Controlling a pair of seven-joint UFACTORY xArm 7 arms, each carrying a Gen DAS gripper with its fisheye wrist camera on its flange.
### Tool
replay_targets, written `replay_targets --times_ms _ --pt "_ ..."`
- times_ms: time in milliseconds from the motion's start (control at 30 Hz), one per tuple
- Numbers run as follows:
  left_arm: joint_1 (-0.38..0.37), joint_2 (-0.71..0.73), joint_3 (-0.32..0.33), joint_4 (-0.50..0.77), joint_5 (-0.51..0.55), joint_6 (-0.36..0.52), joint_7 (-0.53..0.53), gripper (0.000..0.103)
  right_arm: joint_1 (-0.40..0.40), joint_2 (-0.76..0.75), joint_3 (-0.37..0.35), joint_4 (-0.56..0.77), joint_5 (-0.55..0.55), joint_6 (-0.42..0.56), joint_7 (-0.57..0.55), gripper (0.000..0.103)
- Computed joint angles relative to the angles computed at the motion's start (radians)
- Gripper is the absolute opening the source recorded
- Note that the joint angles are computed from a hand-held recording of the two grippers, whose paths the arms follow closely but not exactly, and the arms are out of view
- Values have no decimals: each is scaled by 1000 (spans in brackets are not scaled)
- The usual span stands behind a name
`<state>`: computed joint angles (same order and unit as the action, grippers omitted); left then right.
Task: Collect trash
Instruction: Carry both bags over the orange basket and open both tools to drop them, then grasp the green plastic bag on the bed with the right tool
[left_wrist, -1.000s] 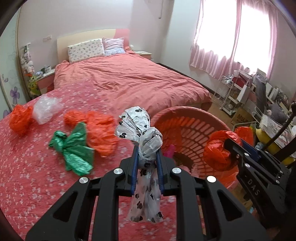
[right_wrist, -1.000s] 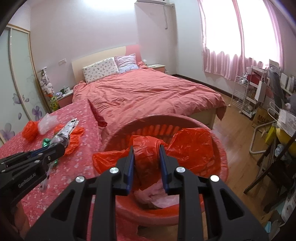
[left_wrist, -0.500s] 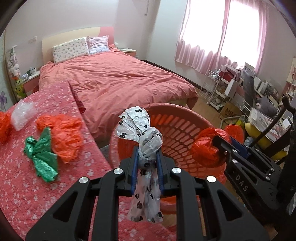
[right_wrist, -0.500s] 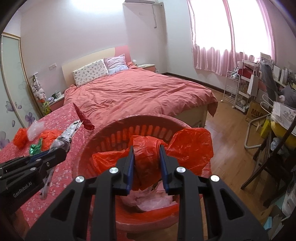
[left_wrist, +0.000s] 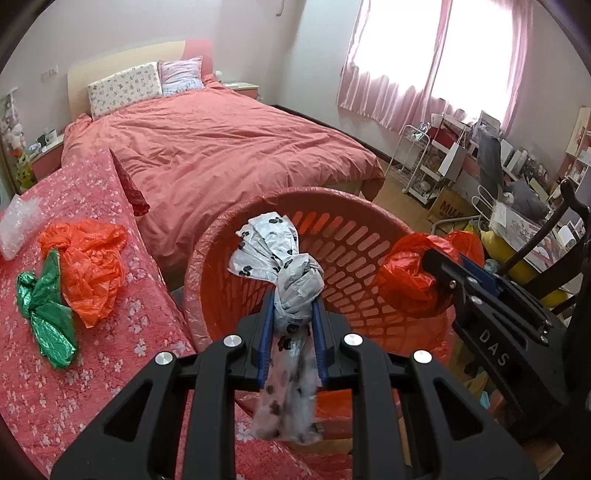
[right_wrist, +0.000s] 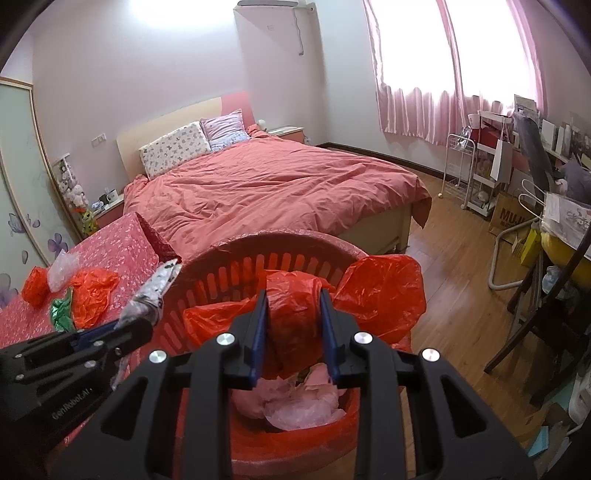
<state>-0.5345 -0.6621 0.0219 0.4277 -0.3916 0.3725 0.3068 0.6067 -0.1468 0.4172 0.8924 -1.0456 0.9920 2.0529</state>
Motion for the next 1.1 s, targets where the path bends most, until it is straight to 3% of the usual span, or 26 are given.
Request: replay_targets --times_ms 333,600,900,1100 --pt "5 11 9 1 -5 24 3 34 -13 -9 -5 -20 -2 -31 19 33" --pt "56 -13 1 -11 21 16 -21 41 -9 -7 2 -13 2 1 10 47" --pt "177 -75 39 -42 92 7 -33 43 34 90 -1 109 -26 43 -72 53" --pt "303 -103 87 -55 151 3 -18 43 115 255 -44 295 -77 23 -159 53"
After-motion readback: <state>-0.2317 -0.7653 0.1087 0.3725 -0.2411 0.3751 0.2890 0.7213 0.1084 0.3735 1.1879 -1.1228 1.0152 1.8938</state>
